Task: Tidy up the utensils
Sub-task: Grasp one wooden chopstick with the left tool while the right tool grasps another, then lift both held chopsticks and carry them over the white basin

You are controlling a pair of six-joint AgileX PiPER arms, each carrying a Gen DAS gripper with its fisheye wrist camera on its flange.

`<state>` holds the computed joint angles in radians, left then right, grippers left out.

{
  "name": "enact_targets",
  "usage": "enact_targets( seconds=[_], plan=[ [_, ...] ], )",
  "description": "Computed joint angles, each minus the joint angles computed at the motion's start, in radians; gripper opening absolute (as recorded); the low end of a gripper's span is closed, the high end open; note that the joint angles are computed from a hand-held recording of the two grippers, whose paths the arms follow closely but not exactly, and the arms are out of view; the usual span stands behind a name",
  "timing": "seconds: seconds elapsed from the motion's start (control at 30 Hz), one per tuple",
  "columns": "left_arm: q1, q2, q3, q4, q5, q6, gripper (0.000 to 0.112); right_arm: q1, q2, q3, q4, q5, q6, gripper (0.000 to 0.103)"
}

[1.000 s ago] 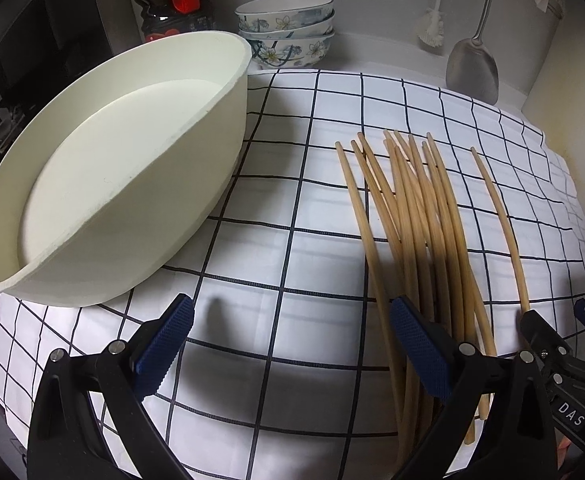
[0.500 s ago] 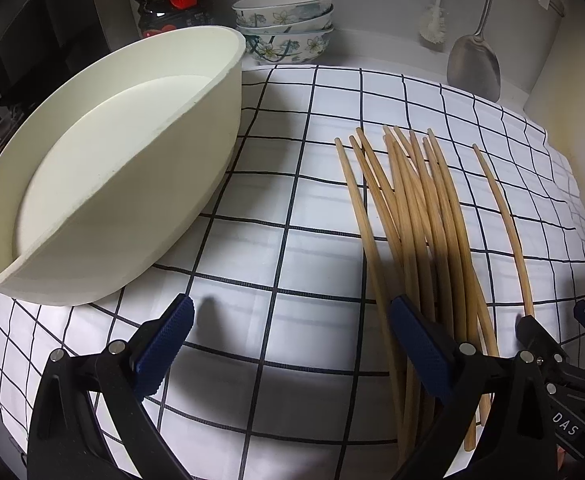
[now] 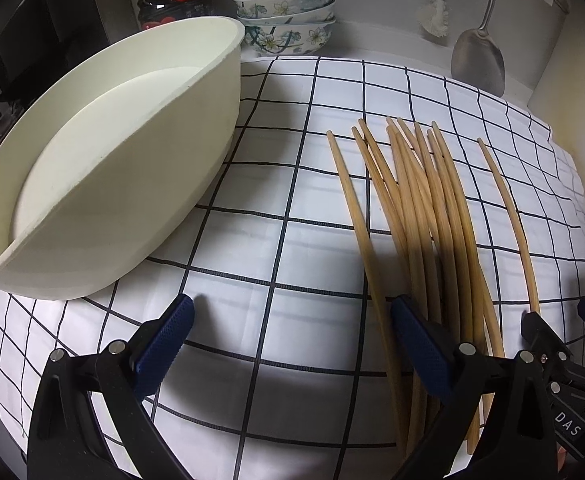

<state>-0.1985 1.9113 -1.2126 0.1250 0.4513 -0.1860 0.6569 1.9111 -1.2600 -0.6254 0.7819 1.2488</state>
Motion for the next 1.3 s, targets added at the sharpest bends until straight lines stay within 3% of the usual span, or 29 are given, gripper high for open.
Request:
enact_targets(
  seconds=[0.13, 0.33, 0.53, 0.67, 1.03, 1.3],
  plan=[
    [-0.002, -0.005, 0.009, -0.002, -0.019, 0.000, 0.091, 0.000, 0.004, -0.003, -0.010, -0.014, -0.014, 0.087],
    [-0.004, -0.005, -0.015, -0.099, 0.001, 0.109, 0.067, -0.005, 0.003, -0.001, 0.003, -0.066, -0.051, 0.068],
    [-0.010, -0.025, -0.002, -0.162, -0.002, 0.200, 0.039, 0.011, 0.015, -0.027, 0.013, -0.079, -0.103, 0.033],
    [-0.013, -0.028, -0.003, -0.197, 0.004, 0.248, 0.012, 0.020, 0.029, -0.050, 0.008, -0.057, -0.110, 0.007],
    [0.021, -0.016, -0.049, -0.317, 0.076, 0.387, 0.007, -0.017, -0.012, -0.010, 0.085, -0.110, -0.106, 0.006],
    [0.077, -0.029, -0.109, -0.484, 0.203, 0.550, 0.007, -0.021, -0.064, -0.004, 0.107, -0.099, -0.091, 0.006]
  ],
)
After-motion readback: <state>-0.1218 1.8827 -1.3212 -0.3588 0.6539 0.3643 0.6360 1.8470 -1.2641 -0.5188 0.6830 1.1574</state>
